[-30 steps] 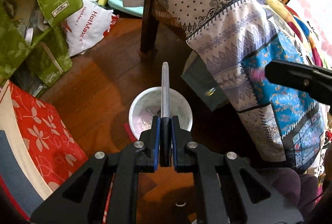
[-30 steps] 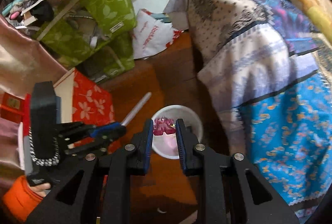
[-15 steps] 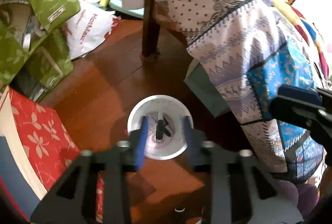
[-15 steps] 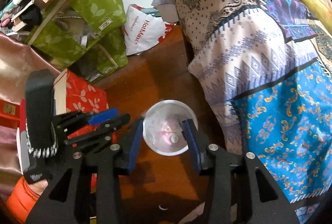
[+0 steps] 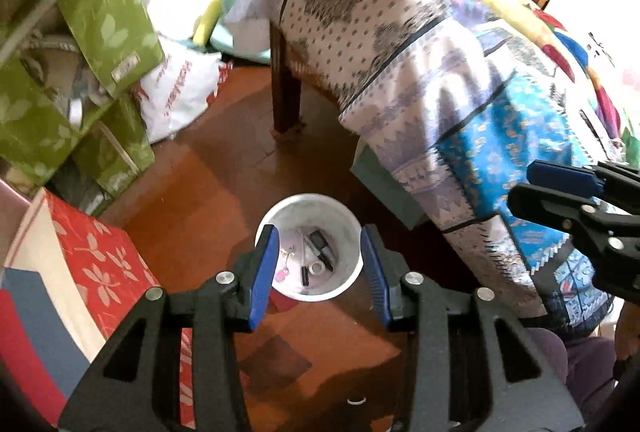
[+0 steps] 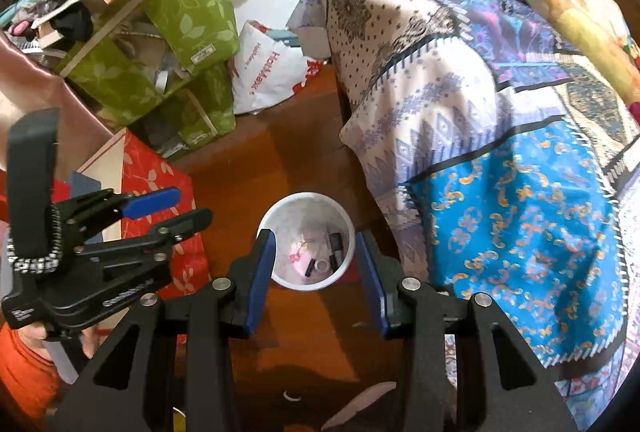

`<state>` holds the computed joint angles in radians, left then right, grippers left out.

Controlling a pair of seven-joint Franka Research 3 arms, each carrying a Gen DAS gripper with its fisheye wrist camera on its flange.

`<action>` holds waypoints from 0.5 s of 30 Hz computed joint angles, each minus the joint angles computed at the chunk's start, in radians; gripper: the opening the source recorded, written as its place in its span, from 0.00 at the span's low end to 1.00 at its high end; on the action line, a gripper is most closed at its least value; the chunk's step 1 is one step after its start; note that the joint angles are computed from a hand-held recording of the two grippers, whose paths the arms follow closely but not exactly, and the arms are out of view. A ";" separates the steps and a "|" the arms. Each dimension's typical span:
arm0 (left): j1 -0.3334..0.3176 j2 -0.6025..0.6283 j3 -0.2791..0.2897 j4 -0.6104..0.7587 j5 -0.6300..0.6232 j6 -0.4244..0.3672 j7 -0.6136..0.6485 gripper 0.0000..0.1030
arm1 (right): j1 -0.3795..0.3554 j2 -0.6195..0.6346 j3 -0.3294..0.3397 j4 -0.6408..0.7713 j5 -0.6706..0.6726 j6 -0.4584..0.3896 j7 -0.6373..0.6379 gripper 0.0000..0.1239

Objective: Collect trash
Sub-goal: 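Move both open tools back over the items on the quilt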

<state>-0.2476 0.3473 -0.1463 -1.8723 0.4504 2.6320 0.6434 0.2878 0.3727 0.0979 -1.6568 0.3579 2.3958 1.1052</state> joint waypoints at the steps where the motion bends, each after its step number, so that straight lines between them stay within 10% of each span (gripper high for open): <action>1: -0.006 -0.011 0.002 -0.002 0.010 -0.002 -0.006 0.40 | -0.002 -0.014 0.000 -0.013 0.005 0.009 -0.002 0.31; 15: -0.091 -0.082 -0.028 0.120 0.189 -0.049 -0.077 0.44 | -0.052 -0.269 -0.036 -0.235 0.081 0.205 -0.036 0.31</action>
